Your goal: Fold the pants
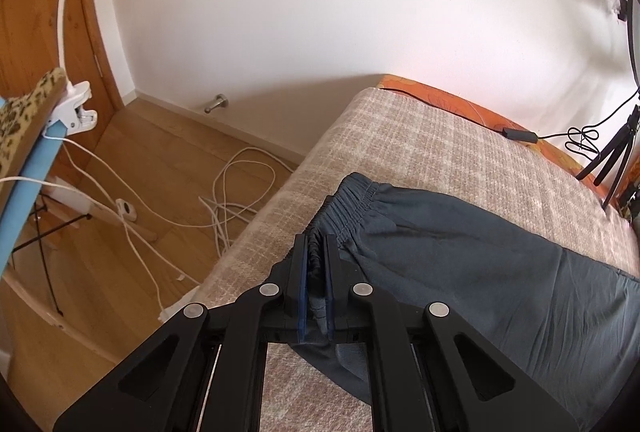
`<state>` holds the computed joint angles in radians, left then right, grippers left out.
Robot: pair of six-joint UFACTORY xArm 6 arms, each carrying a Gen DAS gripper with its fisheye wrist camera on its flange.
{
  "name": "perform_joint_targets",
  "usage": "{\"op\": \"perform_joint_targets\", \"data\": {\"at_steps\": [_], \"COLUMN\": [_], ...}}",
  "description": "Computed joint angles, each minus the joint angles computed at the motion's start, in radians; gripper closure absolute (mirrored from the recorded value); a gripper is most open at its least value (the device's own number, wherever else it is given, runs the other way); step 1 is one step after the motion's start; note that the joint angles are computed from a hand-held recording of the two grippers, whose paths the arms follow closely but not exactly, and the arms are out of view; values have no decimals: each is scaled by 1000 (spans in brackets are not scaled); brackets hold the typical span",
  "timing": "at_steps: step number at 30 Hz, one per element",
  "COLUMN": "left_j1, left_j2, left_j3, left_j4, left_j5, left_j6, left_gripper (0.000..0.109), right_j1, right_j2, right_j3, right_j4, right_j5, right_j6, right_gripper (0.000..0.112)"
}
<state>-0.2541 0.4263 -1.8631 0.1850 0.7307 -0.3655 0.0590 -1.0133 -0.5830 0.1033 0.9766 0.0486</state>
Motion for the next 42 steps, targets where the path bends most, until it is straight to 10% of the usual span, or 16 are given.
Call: {"op": "perform_joint_targets", "data": {"at_steps": [8,12,15,21,27,42], "left_j1": [-1,13,38,82,68,55], "left_j2": [21,5,-30,-122,-113,-46], "left_j3": [7,37,77,207,235,197], "left_j4": [57,56,-3,-273,-445,-309], "left_j5": [40,15,-23,-75,-36,-145], "left_j6": [-17,-43,-39,50,98,-95], "left_gripper": [101,76,72,47,44,46], "right_j1": [10,32,16,-19,44,103], "right_j2": [30,36,25,-24,30,330], "right_j3": [23,48,39,9,-39,-150], "right_j4": [-28,-48,-33,47,35,159], "right_j5": [60,96,121,137,57,-240], "right_j6": [-42,-38,-50,-87,-57,-203], "right_gripper": [111,105,76,75,74,74]}}
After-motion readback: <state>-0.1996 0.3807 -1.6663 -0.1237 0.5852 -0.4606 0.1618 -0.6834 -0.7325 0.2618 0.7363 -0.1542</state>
